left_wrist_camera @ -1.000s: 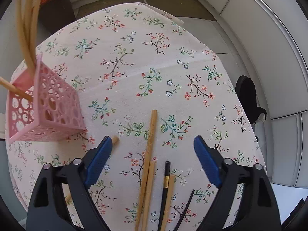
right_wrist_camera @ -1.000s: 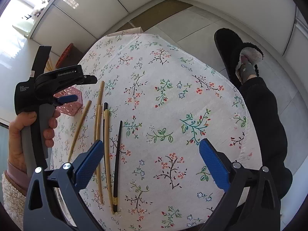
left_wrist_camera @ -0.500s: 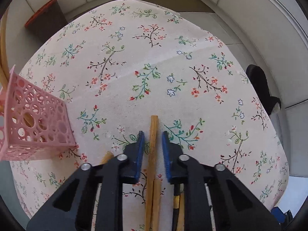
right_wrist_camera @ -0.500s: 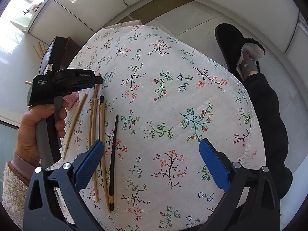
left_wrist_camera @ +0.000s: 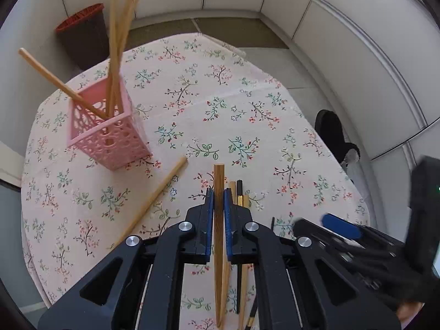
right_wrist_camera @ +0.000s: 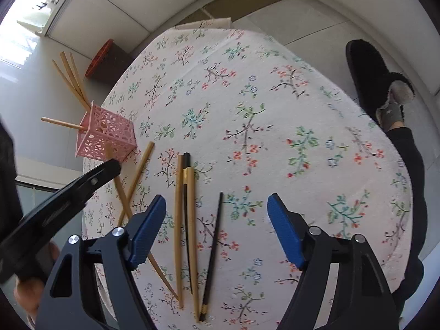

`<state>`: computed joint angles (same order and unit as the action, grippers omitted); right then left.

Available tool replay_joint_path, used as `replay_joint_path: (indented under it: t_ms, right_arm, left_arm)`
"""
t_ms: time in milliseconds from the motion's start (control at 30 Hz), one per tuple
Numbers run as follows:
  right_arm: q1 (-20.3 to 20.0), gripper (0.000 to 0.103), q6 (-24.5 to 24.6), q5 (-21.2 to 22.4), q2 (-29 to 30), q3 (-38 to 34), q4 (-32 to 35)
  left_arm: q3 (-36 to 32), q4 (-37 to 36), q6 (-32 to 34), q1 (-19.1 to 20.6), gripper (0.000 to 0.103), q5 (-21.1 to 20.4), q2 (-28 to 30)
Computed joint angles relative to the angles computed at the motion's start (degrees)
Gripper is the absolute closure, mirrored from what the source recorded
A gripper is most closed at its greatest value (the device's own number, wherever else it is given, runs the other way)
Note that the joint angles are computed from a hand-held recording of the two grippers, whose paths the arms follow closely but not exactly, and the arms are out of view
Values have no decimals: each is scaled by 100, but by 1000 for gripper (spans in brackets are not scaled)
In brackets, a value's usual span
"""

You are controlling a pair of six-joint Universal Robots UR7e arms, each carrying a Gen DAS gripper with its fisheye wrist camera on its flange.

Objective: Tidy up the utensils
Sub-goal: 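Lift the held chopstick with the left tool toward the pink cup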

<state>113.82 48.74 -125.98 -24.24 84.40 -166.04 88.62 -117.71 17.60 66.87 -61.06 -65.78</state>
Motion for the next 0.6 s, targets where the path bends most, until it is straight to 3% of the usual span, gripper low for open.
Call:
replay_joint_path:
  t_ms: [33,133,300,600]
  right_arm:
    - [-56,51,12,154,69,-173,206]
    - [-140,63,-2,357,312,-608,540]
    - [-176,76,5,170,618,-1201,1140]
    - [-166,88,189,-420,1011,-2050,2344]
  left_arm:
    - [35,10,15,-11,97,-107,-155]
    - [293,-119,42,-93,97,-360,-615]
    - [332,-237,173,-111,96,-591,-913]
    - [155,-148,255,53,96,-817,-1009]
